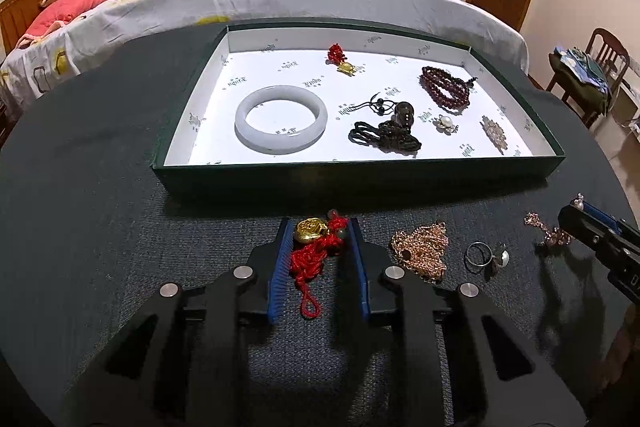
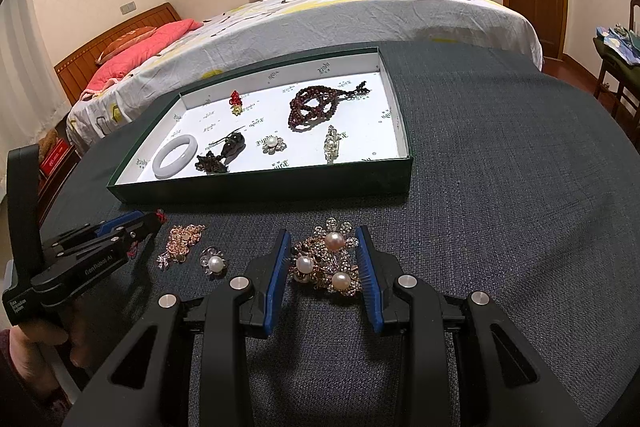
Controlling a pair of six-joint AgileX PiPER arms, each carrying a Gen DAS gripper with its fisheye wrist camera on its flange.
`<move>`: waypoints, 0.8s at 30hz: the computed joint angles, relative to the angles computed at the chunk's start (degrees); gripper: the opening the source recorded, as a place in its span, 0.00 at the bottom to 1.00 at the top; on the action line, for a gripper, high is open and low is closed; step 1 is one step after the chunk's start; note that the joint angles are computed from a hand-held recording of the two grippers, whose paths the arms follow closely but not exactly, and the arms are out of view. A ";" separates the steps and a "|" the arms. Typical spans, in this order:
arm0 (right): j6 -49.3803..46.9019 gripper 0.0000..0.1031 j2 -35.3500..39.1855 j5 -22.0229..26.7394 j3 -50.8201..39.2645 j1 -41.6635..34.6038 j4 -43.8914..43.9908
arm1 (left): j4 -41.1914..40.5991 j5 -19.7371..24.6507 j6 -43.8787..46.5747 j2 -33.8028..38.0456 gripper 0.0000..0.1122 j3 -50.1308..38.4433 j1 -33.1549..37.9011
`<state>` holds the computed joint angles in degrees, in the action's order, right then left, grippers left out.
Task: Organize jewelry
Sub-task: 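Grasp the second red tassel with the left tool while the right tool grasps the pearl flower brooch, then carry the tassel in the left tool and pearl brooch in the right tool over the box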
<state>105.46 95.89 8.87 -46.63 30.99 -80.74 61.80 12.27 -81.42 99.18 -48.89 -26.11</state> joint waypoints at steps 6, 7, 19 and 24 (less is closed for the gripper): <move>-0.05 0.33 0.08 0.13 -0.08 0.12 -0.04 | 5.85 0.76 -5.84 -0.63 0.23 0.65 -0.67; 0.34 0.33 0.04 0.26 -0.07 0.24 -0.46 | 6.61 1.01 -6.55 -0.82 0.23 0.81 -0.85; 3.05 0.33 -3.61 2.60 0.19 1.98 -3.58 | 9.22 2.61 -9.15 -6.18 0.23 2.44 -1.97; -1.08 0.33 -5.78 3.69 -1.27 2.97 -0.13 | 7.90 3.69 -7.20 -9.95 0.23 1.99 -2.50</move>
